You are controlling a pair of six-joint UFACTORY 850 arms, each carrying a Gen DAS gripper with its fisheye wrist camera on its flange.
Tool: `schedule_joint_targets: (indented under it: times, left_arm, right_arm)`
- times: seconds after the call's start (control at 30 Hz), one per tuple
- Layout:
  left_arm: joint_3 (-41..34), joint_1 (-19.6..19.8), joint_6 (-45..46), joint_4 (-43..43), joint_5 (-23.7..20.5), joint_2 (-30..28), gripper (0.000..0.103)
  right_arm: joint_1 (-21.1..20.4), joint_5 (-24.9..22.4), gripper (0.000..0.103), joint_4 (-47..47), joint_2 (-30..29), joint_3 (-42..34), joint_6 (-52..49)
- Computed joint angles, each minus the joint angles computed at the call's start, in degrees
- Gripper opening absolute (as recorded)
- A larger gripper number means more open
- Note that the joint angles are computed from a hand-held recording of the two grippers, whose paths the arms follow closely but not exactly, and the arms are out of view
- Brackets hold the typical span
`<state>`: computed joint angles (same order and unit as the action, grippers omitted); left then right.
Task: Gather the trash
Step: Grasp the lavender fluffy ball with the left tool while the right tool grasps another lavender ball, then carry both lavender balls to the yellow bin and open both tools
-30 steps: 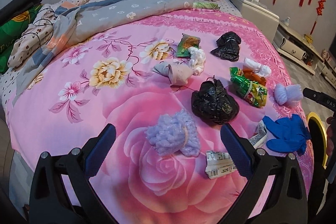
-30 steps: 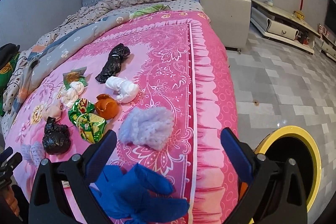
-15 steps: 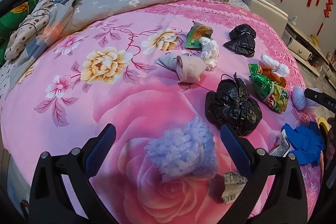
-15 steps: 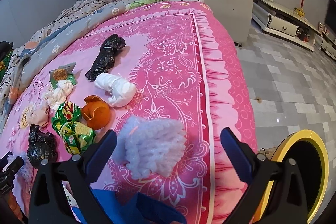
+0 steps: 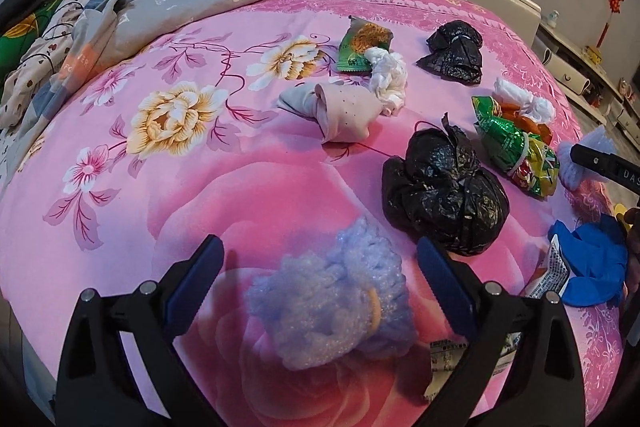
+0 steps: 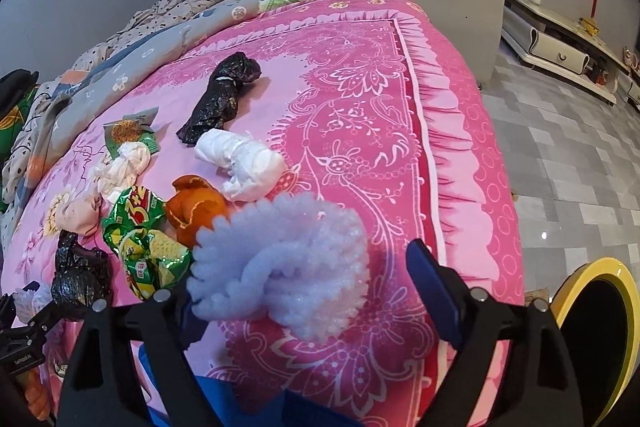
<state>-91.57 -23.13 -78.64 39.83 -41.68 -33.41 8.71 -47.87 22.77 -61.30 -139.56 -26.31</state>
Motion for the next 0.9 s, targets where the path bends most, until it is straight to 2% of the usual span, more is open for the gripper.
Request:
schedule_joint_targets:
  times: [0.03,0.13,0.2,0.37,0.6,0.83,0.9]
  left_arm:
    - [-0.4,0.0,1.1,-0.8,-0.2,-0.4,0.07]
    - [-1.7,-0.2,2.0,-1.1,-1.0,-1.7,0.06]
    - [-1.9,-0.4,1.5,0.0,-0.7,-1.9,0.058]
    - [0.5,0.0,-1.8,0.4,2.3,-0.1,0.056]
    - [4.3,-0.9,-12.3,8.7,2.5,3.4,0.056]
    - [5.6,-2.5,-15.3,11.3,1.7,6.1,0.056]
    - [4.8,-3.4,-14.9,12.1,1.1,6.4,0.057]
  right_arm:
    - [0.1,0.3,0.072,0.6,0.2,0.5,-1.1]
    - [0.3,1.6,0.058,2.8,1.8,3.4,-5.2]
    - [0.6,4.4,0.055,3.4,3.7,6.7,-7.1]
    - [-0.3,4.4,0.052,7.7,4.1,7.5,-9.3]
    - [-1.6,7.8,0.052,13.5,8.7,14.0,-13.4]
    - [-3.3,4.9,0.052,16.8,13.5,17.6,-14.1]
    - [-4.2,2.7,0.052,18.3,14.5,17.9,-14.5]
